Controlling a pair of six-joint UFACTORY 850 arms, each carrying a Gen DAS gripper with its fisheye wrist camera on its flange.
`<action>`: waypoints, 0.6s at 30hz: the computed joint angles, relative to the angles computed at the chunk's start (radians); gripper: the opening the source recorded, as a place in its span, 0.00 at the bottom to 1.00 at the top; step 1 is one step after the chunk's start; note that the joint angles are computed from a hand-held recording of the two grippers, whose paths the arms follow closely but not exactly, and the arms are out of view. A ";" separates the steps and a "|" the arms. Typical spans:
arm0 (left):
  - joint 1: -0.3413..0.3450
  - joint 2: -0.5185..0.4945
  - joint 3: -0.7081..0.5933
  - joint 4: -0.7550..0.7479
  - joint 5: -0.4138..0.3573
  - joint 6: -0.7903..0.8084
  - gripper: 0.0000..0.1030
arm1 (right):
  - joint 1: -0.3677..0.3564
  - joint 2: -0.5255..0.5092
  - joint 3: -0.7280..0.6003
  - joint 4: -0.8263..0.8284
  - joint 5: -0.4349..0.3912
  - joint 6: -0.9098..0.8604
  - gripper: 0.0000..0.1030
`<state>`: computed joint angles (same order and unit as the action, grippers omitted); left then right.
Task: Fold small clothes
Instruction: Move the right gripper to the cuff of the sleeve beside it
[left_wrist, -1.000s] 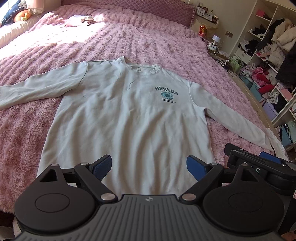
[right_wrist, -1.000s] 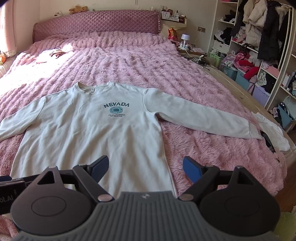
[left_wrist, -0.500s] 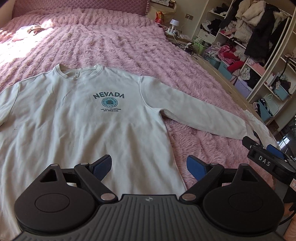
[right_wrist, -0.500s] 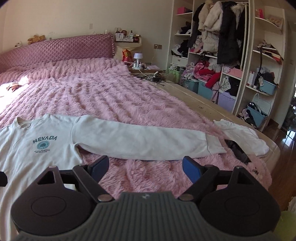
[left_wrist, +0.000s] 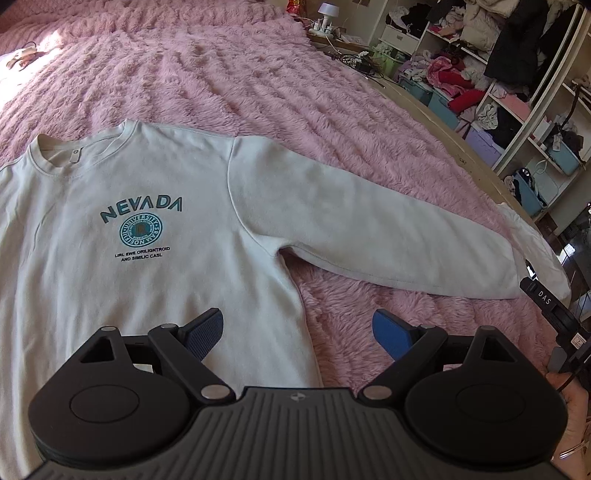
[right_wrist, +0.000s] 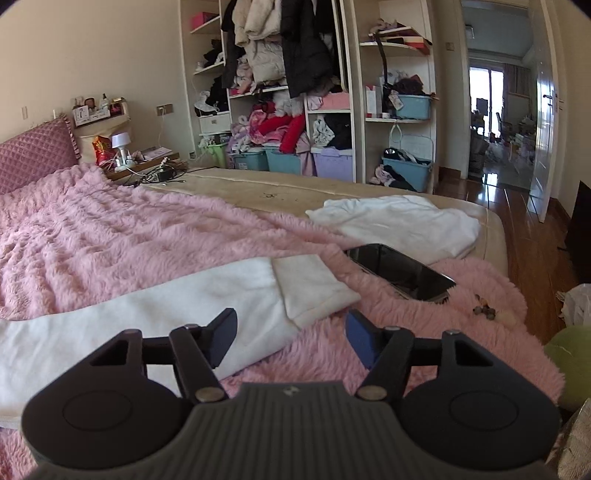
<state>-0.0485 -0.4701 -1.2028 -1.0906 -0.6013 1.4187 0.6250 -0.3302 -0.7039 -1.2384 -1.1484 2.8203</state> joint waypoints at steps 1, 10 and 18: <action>-0.005 -0.013 -0.009 -0.016 -0.004 0.012 1.00 | -0.020 0.006 0.019 -0.019 0.018 0.035 0.60; -0.069 -0.145 -0.111 -0.056 0.047 -0.010 1.00 | -0.128 0.042 0.097 -0.200 0.155 0.280 0.64; -0.088 -0.191 -0.131 -0.056 0.066 -0.001 1.00 | -0.136 0.029 0.088 -0.252 0.126 0.309 0.30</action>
<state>-0.1363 -0.6609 -1.3340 -1.1461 -0.5350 1.4174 0.4887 -0.3016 -0.6156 -1.4903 -1.0227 3.1294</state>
